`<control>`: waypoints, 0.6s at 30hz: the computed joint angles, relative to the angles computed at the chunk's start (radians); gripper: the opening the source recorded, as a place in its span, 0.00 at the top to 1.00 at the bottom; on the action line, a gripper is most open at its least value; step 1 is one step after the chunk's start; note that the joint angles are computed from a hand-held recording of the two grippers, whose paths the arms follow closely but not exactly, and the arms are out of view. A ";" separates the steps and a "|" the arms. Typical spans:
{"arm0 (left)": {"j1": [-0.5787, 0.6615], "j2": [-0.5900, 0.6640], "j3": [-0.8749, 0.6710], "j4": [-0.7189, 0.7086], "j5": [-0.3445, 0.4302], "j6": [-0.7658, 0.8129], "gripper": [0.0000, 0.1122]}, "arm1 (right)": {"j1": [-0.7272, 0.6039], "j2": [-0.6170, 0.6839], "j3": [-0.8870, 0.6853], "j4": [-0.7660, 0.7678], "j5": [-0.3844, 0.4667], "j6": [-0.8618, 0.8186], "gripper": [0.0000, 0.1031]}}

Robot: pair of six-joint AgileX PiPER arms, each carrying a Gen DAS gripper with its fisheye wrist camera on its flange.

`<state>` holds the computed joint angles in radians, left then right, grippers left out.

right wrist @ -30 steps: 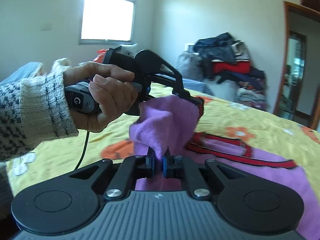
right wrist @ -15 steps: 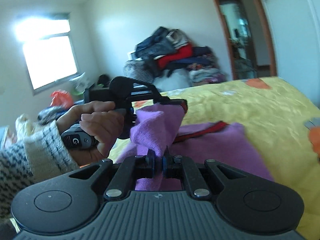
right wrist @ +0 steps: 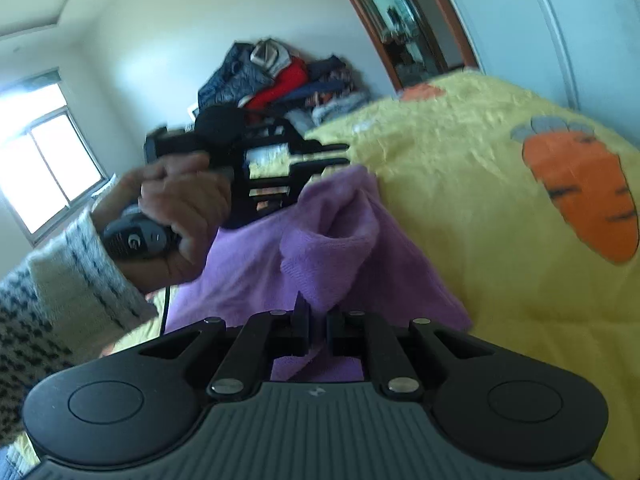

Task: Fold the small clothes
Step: 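Lift and fold the sweater over with the right gripper while the left gripper releases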

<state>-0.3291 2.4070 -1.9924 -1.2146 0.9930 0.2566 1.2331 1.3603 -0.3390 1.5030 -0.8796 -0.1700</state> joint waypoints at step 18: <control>0.423 -0.698 1.022 0.034 -0.046 0.533 0.16 | -0.428 -0.172 0.141 -0.551 0.373 0.243 0.93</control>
